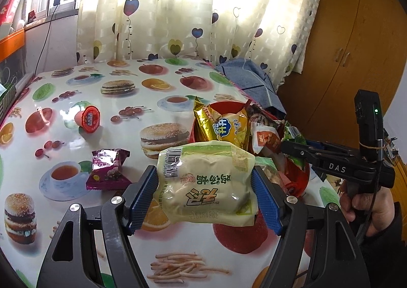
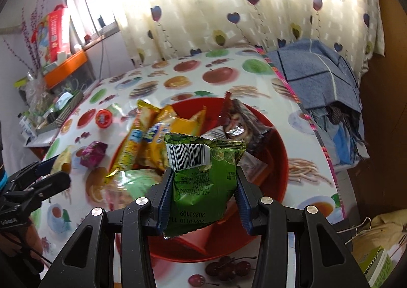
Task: Organize snacks
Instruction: 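Carry the green bag and cream bread bag over the red basket with both tools, then open the right tool to drop the green bag into the red basket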
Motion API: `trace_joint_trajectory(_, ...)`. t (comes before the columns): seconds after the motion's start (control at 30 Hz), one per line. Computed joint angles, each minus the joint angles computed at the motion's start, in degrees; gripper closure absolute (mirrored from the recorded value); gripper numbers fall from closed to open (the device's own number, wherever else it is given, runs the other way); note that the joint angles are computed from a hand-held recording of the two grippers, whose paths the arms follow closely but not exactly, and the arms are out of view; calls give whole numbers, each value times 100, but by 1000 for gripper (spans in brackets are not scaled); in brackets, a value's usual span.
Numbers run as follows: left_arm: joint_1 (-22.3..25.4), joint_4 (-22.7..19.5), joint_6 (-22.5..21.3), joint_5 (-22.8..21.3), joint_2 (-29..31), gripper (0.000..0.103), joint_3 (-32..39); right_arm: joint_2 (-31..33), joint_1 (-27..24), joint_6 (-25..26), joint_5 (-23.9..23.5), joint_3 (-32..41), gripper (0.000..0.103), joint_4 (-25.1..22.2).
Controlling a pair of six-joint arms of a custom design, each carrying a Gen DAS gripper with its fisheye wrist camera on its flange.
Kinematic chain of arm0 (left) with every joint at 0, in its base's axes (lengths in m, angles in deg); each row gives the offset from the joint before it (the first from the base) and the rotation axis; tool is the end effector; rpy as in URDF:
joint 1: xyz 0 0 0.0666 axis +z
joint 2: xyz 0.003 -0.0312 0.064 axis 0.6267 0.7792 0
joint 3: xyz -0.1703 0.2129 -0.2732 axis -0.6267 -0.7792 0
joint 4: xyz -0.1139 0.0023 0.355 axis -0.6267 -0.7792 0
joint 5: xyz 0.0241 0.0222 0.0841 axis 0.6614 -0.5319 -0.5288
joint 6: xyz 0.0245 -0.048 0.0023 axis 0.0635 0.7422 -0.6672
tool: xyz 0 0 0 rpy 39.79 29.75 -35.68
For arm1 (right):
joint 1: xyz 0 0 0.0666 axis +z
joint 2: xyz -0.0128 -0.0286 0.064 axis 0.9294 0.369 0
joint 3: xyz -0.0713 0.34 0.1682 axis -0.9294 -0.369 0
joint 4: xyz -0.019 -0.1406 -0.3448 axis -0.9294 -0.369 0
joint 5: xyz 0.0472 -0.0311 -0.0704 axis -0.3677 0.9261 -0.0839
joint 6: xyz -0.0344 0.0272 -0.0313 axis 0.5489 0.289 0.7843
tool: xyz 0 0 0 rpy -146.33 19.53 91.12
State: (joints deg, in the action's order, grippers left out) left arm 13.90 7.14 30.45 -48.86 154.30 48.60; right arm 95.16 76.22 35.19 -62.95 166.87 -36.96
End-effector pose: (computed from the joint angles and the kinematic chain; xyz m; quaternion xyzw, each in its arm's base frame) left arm 0.5396 -0.2439 0.4121 -0.0554 0.9033 -0.1065 0.4119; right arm 0.6457 0.1040 0.3835 -0.2175 0.8958 0.1954 0.3348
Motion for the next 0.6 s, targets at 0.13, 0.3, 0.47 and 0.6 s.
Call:
trace_joint_trajectory(0.13, 9, -8, -4, 42, 40, 29, 38, 125, -42, -69, -4, 116, 60, -59)
trace_joint_trajectory(0.3, 9, -13, -16, 67, 70, 29, 80, 161, -78, -95, 39, 120, 58, -71)
trace_joint_trajectory(0.47, -6, -9, -39, 76, 92, 29, 116, 79, -117, -124, 97, -3, 57, 54)
trace_joint_trajectory(0.6, -23, -17, -62, 76, 107, 29, 149, -29, -151, -107, 83, -141, 56, 152)
